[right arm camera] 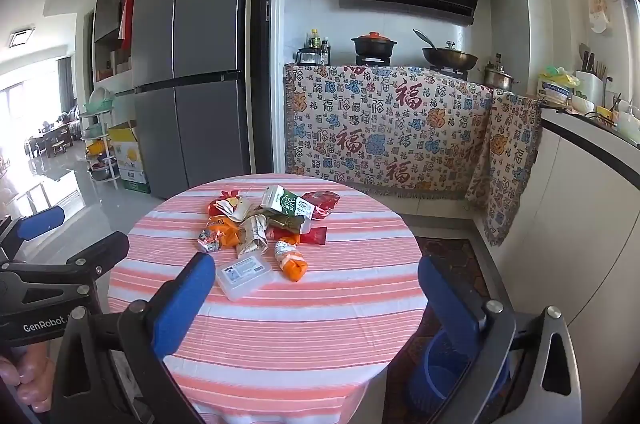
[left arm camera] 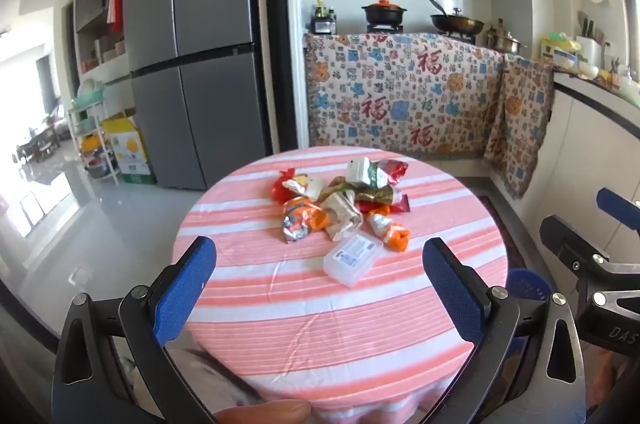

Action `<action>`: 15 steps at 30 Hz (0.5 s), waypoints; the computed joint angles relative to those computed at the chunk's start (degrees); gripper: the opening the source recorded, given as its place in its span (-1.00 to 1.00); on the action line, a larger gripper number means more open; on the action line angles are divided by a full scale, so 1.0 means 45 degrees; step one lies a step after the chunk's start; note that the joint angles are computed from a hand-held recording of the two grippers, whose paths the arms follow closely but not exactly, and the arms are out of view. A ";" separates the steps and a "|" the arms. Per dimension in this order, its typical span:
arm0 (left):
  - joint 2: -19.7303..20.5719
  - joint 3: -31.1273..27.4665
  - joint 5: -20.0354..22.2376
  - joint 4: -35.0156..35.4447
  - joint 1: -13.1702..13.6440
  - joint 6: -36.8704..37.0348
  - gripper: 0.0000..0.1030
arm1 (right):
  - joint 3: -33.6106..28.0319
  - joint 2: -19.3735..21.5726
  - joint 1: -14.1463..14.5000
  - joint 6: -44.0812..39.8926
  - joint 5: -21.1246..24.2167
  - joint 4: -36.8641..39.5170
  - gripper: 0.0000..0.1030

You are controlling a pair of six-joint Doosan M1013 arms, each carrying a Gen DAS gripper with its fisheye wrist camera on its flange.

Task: Collect trash

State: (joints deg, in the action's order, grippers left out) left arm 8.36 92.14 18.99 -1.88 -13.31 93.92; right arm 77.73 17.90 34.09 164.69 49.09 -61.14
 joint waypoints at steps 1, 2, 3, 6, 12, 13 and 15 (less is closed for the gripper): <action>-0.0001 0.0023 -0.0016 0.0019 -0.0010 -0.0022 0.99 | 0.0003 -0.0005 0.0021 0.0011 0.0018 -0.0009 1.00; -0.0001 0.0009 -0.0001 0.0031 -0.0011 -0.0028 0.99 | 0.0011 -0.0014 0.0040 0.0027 0.0026 -0.0016 1.00; 0.0014 0.0014 -0.0001 0.0015 -0.0013 -0.0014 0.99 | -0.0015 -0.0016 0.0046 -0.0009 0.0062 0.0005 1.00; 0.0053 -0.0083 0.0100 -0.0315 0.0067 0.0415 0.99 | -0.0037 -0.0048 0.0025 -0.0078 0.0099 0.0051 1.00; 0.0031 -0.0068 0.0134 -0.0370 0.0063 0.0541 0.99 | -0.0191 -0.0011 -0.0008 -0.0275 0.0231 0.0171 1.00; 0.0047 -0.0098 0.0161 -0.0356 0.0061 0.0536 0.99 | -0.0205 -0.0001 -0.0007 -0.0282 0.0236 0.0188 1.00; 0.0042 -0.0094 0.0157 -0.0375 0.0063 0.0572 0.99 | -0.0222 -0.0004 -0.0014 -0.0286 0.0269 0.0197 1.00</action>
